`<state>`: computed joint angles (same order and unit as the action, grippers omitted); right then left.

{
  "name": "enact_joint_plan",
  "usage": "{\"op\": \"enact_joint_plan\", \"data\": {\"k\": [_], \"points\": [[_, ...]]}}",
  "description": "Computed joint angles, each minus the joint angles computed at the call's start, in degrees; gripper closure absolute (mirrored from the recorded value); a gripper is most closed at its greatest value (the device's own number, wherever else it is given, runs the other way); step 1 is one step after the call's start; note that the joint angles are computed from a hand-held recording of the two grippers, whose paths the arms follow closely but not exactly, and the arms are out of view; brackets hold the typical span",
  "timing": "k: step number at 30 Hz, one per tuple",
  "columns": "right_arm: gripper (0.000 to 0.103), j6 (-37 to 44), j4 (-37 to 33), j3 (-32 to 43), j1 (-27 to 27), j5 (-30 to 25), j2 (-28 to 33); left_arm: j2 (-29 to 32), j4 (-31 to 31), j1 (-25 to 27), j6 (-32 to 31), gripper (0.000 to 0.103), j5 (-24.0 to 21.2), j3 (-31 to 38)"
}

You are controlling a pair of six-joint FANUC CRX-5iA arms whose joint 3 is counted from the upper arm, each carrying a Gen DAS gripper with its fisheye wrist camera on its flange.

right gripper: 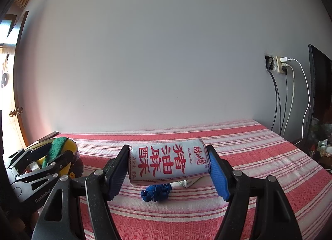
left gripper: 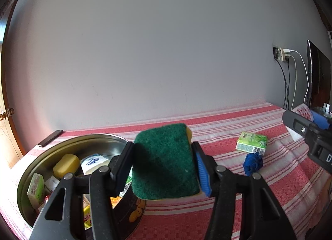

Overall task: Organize objects
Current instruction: 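Lift the scrub pad and white packet and carry both over the basin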

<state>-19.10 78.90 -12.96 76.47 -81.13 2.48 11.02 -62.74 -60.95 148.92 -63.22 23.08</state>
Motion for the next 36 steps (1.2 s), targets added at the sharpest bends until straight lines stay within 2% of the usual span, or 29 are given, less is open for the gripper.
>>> {"op": "enact_joint_plan", "data": {"k": [24,36], "points": [[0.03,1.5,1.6,0.5,0.2,-0.6,1.0,-3.1,-6.1,-2.7,7.6,0.048,0.0,-4.2],[0.03,1.6,2.1,0.5,-0.1,1.2,1.1,-6.7,-4.5,-2.1,8.6,0.048,2.1,-7.0]]}}
